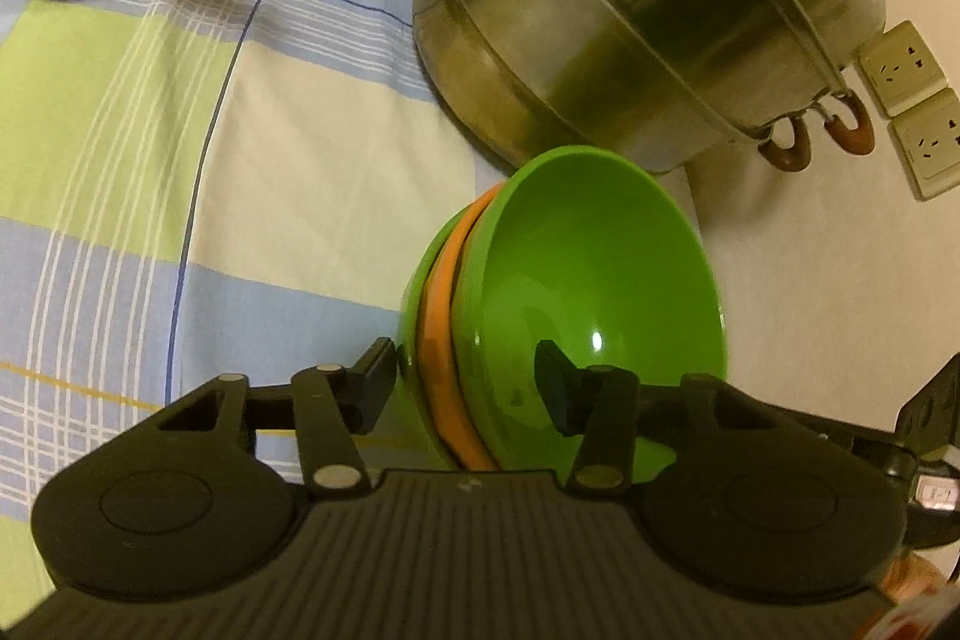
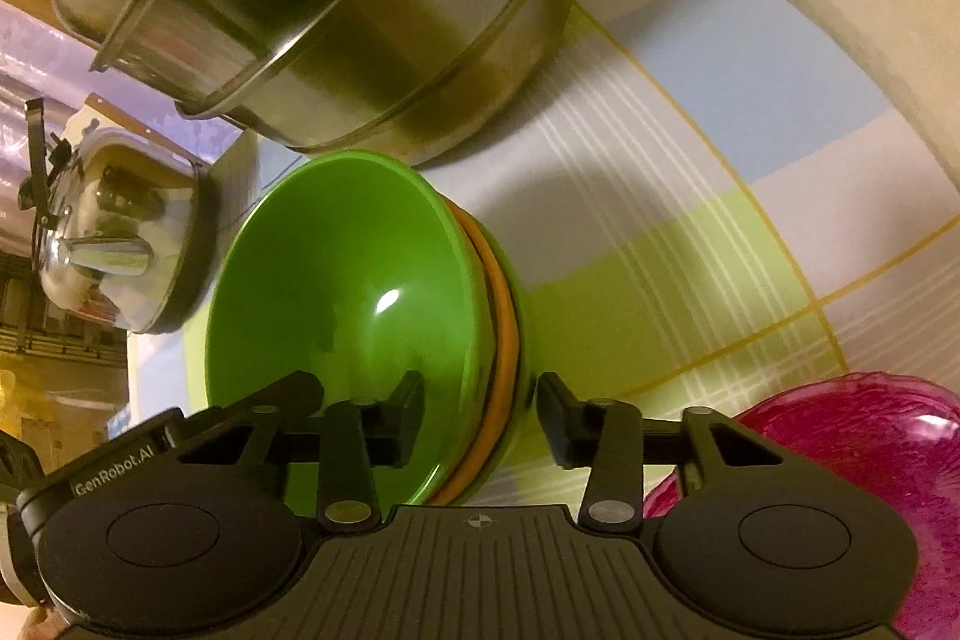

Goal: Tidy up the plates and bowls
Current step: 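Close both tools on the green bowl stack rim and lift it, then carry the held bowl stack over the pink glass plate with both tools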

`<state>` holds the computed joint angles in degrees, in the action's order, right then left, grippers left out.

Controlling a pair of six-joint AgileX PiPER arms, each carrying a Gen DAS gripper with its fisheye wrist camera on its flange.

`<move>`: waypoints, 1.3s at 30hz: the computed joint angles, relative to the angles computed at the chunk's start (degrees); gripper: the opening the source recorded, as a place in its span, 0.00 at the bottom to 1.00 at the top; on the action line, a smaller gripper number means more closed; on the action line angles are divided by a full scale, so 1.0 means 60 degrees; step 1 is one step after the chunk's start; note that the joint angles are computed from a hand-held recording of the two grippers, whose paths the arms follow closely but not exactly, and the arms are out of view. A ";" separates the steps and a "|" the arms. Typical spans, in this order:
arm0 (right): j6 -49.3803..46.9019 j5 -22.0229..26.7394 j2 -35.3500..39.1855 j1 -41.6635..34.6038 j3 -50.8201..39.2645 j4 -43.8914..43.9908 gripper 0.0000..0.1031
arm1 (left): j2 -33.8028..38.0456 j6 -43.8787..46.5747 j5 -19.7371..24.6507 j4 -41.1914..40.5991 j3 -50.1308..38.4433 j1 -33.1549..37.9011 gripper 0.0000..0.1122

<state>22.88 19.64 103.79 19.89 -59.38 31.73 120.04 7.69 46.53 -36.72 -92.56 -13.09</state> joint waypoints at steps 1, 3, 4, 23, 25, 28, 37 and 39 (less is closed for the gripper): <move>0.0060 -0.0028 0.0030 0.0004 0.0006 -0.0056 0.37 | 0.0026 0.0020 0.0026 0.0006 -0.0011 0.0010 0.38; 0.0235 -0.0022 0.0110 0.0012 -0.0039 -0.0264 0.34 | 0.0021 0.0074 0.0046 0.0081 -0.0020 0.0008 0.35; 0.0288 -0.0014 0.0142 0.0017 -0.0058 -0.0357 0.32 | 0.0028 0.0074 0.0049 0.0154 -0.0035 -0.0003 0.34; 0.2335 0.0538 -0.0021 0.0576 -0.0333 -0.2523 0.26 | -0.0709 -0.0115 0.0033 0.1205 0.0569 -0.0173 0.27; 0.2643 0.0625 -0.0208 0.0696 -0.0280 -0.2737 0.26 | -0.0929 -0.0070 0.0096 0.1220 0.0706 -0.0147 0.27; 0.3527 0.0892 -0.0624 0.0991 -0.0256 -0.3522 0.26 | -0.1421 0.0012 0.0225 0.1181 0.1034 -0.0077 0.26; 0.6251 0.1869 -0.2502 0.2013 0.0314 -0.5457 0.26 | -0.3099 -0.0163 0.0763 0.1242 0.1779 -0.0171 0.27; 0.6873 0.2185 -0.2983 0.2283 0.0465 -0.5869 0.26 | -0.3498 -0.0238 0.0917 0.1223 0.1940 -0.0250 0.27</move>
